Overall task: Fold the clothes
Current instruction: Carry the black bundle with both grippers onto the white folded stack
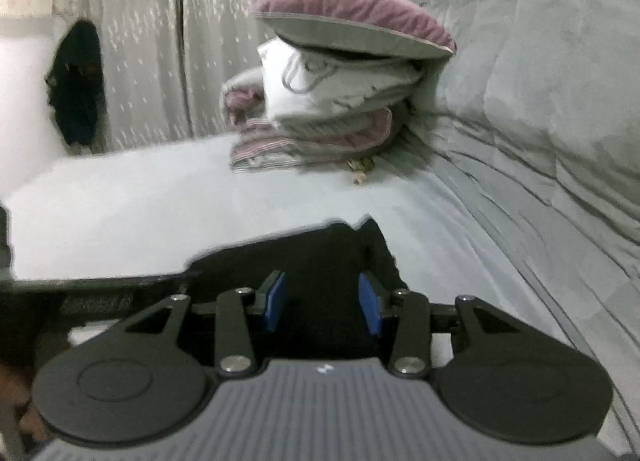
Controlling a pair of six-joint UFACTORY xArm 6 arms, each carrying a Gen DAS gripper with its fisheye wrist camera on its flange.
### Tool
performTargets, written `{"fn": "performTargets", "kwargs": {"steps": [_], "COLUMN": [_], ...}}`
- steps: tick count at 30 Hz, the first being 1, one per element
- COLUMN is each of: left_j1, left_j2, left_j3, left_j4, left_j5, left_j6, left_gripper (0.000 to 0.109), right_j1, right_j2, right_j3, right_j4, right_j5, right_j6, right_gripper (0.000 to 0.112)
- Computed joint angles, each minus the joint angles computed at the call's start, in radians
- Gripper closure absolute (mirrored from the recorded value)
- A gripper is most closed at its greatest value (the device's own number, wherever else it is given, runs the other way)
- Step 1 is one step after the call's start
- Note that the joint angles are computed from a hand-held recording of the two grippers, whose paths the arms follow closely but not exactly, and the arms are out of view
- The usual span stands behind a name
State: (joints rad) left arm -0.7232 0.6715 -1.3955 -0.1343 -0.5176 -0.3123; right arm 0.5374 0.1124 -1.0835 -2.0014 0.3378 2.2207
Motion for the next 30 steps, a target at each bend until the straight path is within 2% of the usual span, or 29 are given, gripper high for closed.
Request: {"fn": "performTargets", "kwargs": {"steps": [2, 4, 6, 10, 12, 14, 15, 17, 18, 21, 23, 24, 30], "left_j1": [-0.03, -0.041, -0.017, 0.021, 0.036, 0.048, 0.046, 0.031, 0.032, 0.054, 0.085, 0.091, 0.044], "left_j2": [0.016, 0.013, -0.003, -0.005, 0.007, 0.028, 0.043, 0.066, 0.072, 0.05, 0.026, 0.016, -0.027], "left_j3": [0.025, 0.038, 0.055, 0.028, -0.006, -0.051, -0.082, -0.114, -0.118, -0.081, -0.034, -0.015, 0.042], "left_j4": [-0.053, -0.07, -0.005, 0.038, 0.058, 0.077, 0.038, -0.113, -0.162, -0.194, -0.101, -0.081, -0.074], "left_j5": [-0.077, -0.106, -0.115, -0.132, -0.113, -0.054, 0.006, 0.049, 0.043, 0.015, -0.007, -0.026, -0.101], "left_j6": [0.083, 0.126, 0.05, -0.063, -0.092, -0.101, -0.071, 0.024, 0.024, -0.128, -0.285, -0.317, -0.178], "left_gripper": [0.078, 0.078, 0.077, 0.077, 0.077, 0.072, 0.072, 0.073, 0.07, 0.068, 0.068, 0.068, 0.068], "right_j1": [0.004, 0.01, 0.012, 0.008, 0.007, 0.01, 0.011, 0.009, 0.007, 0.007, 0.009, 0.009, 0.018], "right_j2": [0.007, 0.002, -0.003, -0.002, -0.003, -0.003, -0.002, 0.0, 0.0, -0.001, -0.006, -0.011, -0.05], "right_j3": [0.018, 0.039, 0.045, 0.045, 0.049, 0.051, 0.051, 0.049, 0.046, 0.043, 0.046, 0.048, 0.068], "right_j4": [0.002, -0.03, -0.034, -0.014, -0.036, -0.045, -0.047, -0.054, -0.057, -0.034, -0.029, -0.037, -0.077], "right_j5": [0.02, 0.04, 0.045, 0.048, 0.048, 0.054, 0.056, 0.052, 0.046, 0.043, 0.044, 0.042, 0.057], "right_j6": [-0.016, 0.011, 0.001, -0.032, 0.004, 0.015, 0.015, 0.024, 0.028, 0.005, 0.004, 0.018, 0.101], "right_gripper": [0.07, 0.07, 0.07, 0.07, 0.07, 0.07, 0.07, 0.07, 0.07, 0.07, 0.07, 0.069, 0.067]}}
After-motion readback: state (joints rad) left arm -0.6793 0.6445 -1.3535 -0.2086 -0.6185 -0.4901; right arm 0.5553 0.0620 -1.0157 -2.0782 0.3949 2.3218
